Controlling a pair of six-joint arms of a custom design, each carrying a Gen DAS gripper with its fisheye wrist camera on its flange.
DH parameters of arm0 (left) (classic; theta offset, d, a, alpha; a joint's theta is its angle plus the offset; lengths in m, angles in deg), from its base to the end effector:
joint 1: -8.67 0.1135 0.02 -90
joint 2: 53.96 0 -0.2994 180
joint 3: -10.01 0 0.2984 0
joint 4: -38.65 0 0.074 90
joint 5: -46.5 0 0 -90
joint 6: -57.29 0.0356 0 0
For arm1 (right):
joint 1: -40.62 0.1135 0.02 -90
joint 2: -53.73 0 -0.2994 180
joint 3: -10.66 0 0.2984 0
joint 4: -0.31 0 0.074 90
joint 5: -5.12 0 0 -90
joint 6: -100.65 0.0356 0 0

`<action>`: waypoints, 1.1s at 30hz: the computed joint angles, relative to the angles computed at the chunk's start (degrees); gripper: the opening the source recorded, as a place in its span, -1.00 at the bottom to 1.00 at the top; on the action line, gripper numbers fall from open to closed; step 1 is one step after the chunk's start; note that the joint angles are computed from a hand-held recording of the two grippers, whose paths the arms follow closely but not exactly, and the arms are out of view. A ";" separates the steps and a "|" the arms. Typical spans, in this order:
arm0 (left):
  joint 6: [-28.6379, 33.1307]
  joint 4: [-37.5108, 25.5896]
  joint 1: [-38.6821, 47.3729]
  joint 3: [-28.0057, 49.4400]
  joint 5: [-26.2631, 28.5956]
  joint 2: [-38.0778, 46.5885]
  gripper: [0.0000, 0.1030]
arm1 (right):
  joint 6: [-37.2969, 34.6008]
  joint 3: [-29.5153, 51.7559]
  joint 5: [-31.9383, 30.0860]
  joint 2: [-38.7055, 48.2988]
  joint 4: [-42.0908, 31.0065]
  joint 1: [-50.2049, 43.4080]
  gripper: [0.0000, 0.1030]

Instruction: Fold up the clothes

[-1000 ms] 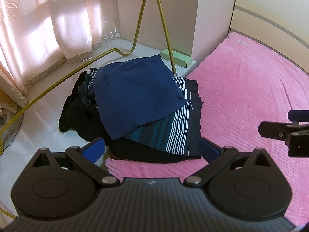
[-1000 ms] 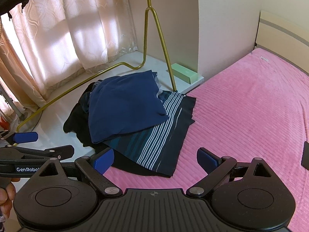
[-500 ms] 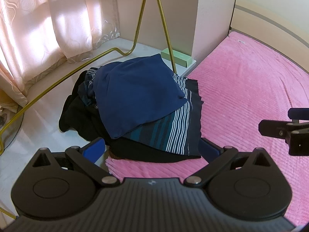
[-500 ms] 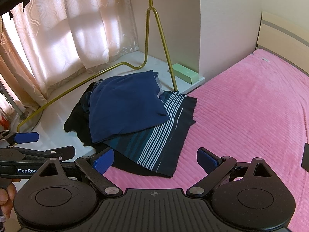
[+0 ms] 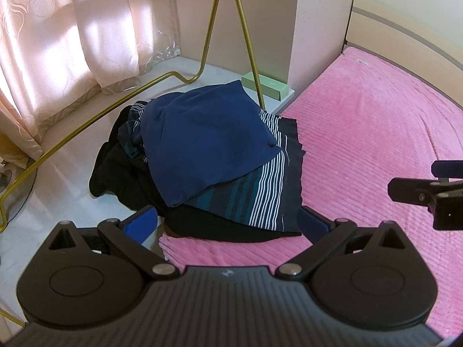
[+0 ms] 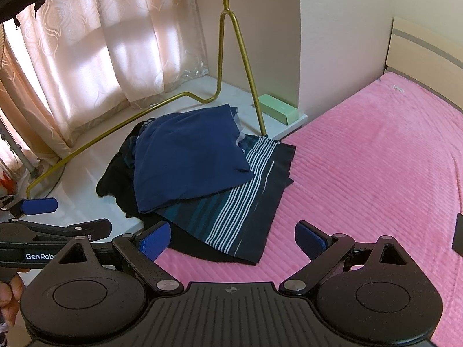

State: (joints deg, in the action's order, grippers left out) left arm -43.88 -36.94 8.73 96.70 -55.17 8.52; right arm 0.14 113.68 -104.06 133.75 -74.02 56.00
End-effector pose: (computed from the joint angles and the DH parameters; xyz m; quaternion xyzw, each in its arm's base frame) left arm 0.2218 0.0074 0.4163 -0.1253 0.9311 0.0636 0.3367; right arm 0.2958 0.0935 0.4409 -0.2622 0.8944 0.1709 0.3195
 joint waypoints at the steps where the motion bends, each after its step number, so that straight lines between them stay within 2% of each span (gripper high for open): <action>1: -0.12 -0.09 -0.09 -0.01 -0.13 -0.03 0.97 | -0.15 0.05 -0.16 0.03 -0.09 -0.12 0.85; 17: -5.82 -2.75 -4.17 0.09 -4.07 -0.60 0.97 | -3.94 2.62 -3.66 2.40 -2.45 -2.87 0.85; 27: -11.88 -5.02 -8.29 -1.68 -11.22 -2.34 0.96 | -11.33 1.56 -8.58 3.79 -2.45 -6.45 0.85; 29: -11.83 -5.12 -6.57 -2.71 -9.95 -3.30 0.96 | -12.98 1.44 -9.26 4.36 -2.27 -6.60 0.85; 33: -7.46 -3.02 0.33 -4.97 -4.31 -3.75 0.96 | -14.02 1.29 -10.17 6.12 0.14 -5.59 0.85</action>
State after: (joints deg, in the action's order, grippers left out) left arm -51.34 -39.96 9.06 91.72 -59.47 4.76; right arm -13.87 114.97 -114.23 139.87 -73.88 50.41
